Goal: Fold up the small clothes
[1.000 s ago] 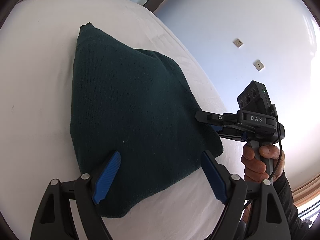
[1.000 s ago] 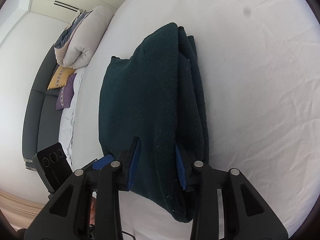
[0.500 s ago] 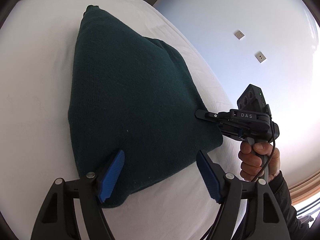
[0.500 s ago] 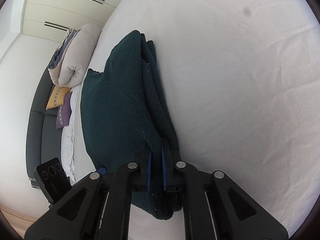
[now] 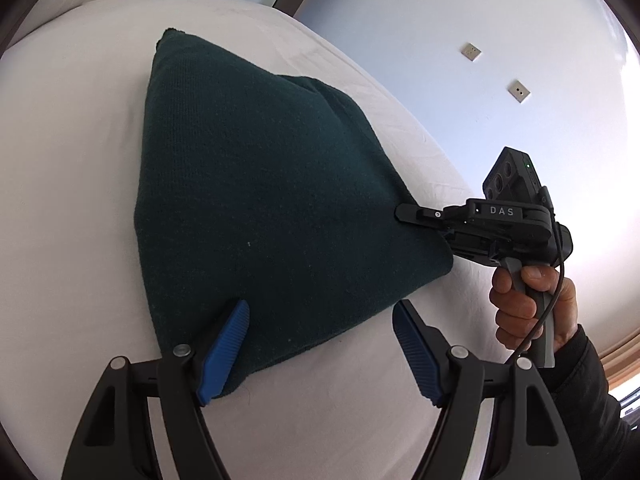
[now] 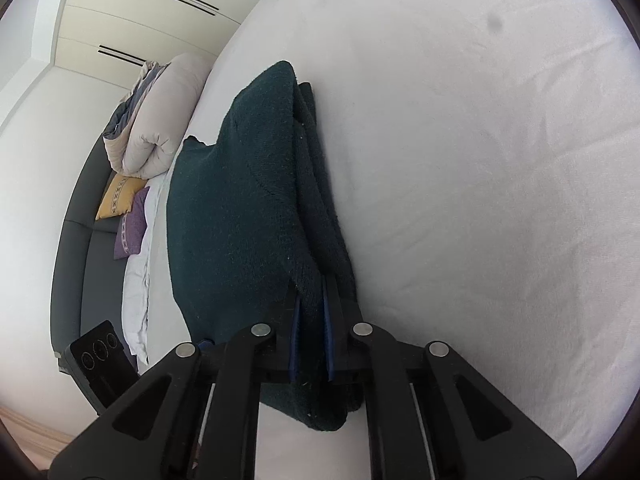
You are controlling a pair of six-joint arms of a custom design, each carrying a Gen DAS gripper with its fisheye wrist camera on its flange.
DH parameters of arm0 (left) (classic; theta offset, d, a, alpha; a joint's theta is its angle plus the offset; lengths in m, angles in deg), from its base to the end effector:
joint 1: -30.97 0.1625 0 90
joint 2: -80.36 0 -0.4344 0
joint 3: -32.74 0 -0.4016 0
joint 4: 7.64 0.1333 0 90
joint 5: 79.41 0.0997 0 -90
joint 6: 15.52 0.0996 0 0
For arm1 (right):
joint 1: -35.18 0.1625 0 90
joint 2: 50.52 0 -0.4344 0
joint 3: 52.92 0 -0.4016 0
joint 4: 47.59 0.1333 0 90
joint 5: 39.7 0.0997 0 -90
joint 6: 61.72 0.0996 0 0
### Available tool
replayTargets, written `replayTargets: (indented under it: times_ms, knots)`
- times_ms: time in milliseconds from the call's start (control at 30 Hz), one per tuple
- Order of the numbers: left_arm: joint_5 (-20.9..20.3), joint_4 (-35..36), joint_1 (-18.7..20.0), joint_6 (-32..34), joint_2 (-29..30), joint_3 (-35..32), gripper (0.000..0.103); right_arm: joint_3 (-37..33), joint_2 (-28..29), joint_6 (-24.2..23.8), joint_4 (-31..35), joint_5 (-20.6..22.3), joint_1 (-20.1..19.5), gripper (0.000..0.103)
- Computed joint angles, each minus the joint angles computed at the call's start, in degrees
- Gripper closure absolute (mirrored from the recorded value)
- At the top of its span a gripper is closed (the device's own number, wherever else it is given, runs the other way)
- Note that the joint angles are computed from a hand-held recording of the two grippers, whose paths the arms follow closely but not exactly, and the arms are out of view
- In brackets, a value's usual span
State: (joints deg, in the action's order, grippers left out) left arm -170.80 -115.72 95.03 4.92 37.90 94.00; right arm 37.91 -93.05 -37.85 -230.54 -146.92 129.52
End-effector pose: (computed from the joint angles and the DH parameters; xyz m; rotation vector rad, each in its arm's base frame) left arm -0.2318 -0.7758 0.2255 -1.2275 -2.8661 -0.0214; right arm 0.1584 -0.7151 0.1587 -0.6459 -2.7276 1.2174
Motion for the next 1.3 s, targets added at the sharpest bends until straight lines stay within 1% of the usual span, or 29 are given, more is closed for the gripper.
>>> replayTargets:
  times_ms: [33,100,167,200,267,333,400,433,500,533,567,600,633,667,700,733,833,867,900,933,967,1033,1067,1100,1133,1167,1200,1233,1300]
  knots:
    - [-0.40,-0.13,0.04,-0.25,-0.37,-0.24,0.027,-0.30,-0.13,0.02,0.34,-1.74,0.79,0.092]
    - [-1.15,-1.63,-0.04,1.10,-1.42,-0.25,0.027,-1.15,-0.18,-1.07,-0.16,-6.55,2.81,0.092]
    - [-0.73,-3.13,-0.37,2.44,-1.43,-1.13,0.026,-1.34,-0.51,-1.73,-1.77,-9.51,4.22,0.091]
    - [-0.60,-3.29,-0.54,2.89,-0.67,-2.47,0.026,-2.26,-0.37,-2.43,-1.76,-9.44,4.52,0.091]
    - [-0.83,-2.86,-0.96,3.56,2.14,-6.77,0.026,-5.81,0.87,-5.26,-0.50,-8.72,5.04,0.091]
    - [-1.19,-0.79,-1.29,3.49,6.39,-13.22,0.026,-11.19,3.09,-7.68,3.33,-7.53,5.38,0.091]
    - [0.06,2.57,-1.58,2.41,11.71,-21.09,0.026,-15.99,4.91,-9.56,6.54,-5.07,4.86,0.091]
    - [1.27,4.32,-1.67,2.20,14.42,-24.93,0.026,-18.00,5.52,-9.76,7.99,-4.08,4.34,0.091]
    - [3.21,10.02,-1.27,-0.20,20.63,-34.42,0.035,-22.57,7.59,-8.89,11.42,-1.63,3.21,0.091]
    - [3.53,11.91,-0.86,-1.28,22.98,-38.01,0.035,-25.04,8.69,-8.03,13.99,-1.89,2.67,0.091]
    - [3.74,12.13,-0.49,-1.96,24.10,-39.31,0.035,-27.76,9.94,-7.15,16.85,-4.11,2.44,0.091]
    - [4.01,11.35,-0.29,-1.73,24.21,-38.80,0.035,-30.26,11.13,-6.84,19.73,-6.13,2.09,0.091]
    - [4.21,9.42,-0.21,-0.98,23.14,-36.21,0.035,-31.96,11.96,-6.86,21.69,-5.75,1.26,0.092]
    - [5.04,7.19,-0.36,-0.30,21.89,-33.18,0.036,-32.47,12.39,-6.89,21.24,-3.85,0.25,0.093]
    - [5.98,4.59,-0.56,0.72,20.49,-29.86,0.035,-31.71,12.25,-7.09,19.48,-2.84,-0.33,0.099]
    - [6.62,2.33,-0.65,1.56,19.38,-27.16,0.035,-31.02,12.21,-7.42,17.74,-1.94,-0.82,0.103]
    - [6.07,-0.78,-0.32,1.26,18.33,-24.35,0.035,-28.52,12.16,-8.75,12.22,1.04,-2.13,0.103]
    - [6.30,-2.34,-0.38,1.59,17.51,-22.59,0.035,-26.58,11.57,-8.16,10.29,2.26,-2.39,0.103]
    - [6.64,-3.88,-0.53,1.94,16.66,-20.84,0.034,-26.46,11.54,-7.28,9.86,3.00,-2.57,0.103]
    - [6.59,-5.23,-0.58,2.25,15.80,-19.28,0.034,-26.20,11.39,-6.86,9.64,2.72,-2.45,0.103]
    - [6.04,-5.69,-0.53,2.22,15.14,-18.53,0.035,-26.13,11.34,-6.97,9.52,1.43,-1.96,0.099]
    - [4.16,-5.01,-0.22,0.92,13.89,-18.55,0.034,-24.96,10.81,-8.24,7.59,-2.35,-0.30,0.096]
    - [3.19,-5.05,0.04,-0.26,13.29,-18.82,0.032,-23.83,10.14,-9.42,6.27,-4.02,0.53,0.087]
    - [2.65,-6.56,0.31,-1.01,12.42,-18.36,0.023,-22.71,9.39,-10.79,5.14,-5.72,1.33,0.078]
    - [3.12,-9.63,0.42,-1.47,11.55,-17.32,0.017,-21.56,8.60,-11.67,4.46,-7.55,2.09,0.047]
    - [3.93,-12.25,0.62,-2.16,11.03,-16.92,0.007,-20.66,8.02,-11.76,3.79,-9.07,2.62,0.019]
    - [3.83,-12.47,1.01,-3.00,11.38,-18.33,0.003,-19.75,7.60,-11.67,2.49,-10.24,2.97,0.016]
    - [3.79,-10.28,1.36,-3.91,12.59,-21.06,0.003,-18.33,6.68,-11.92,1.62,-10.21,2.97,0.016]
    - [5.28,0.30,1.80,-5.79,17.20,-30.37,0.005,-17.47,5.68,-10.80,3.70,-9.05,2.45,0.016]
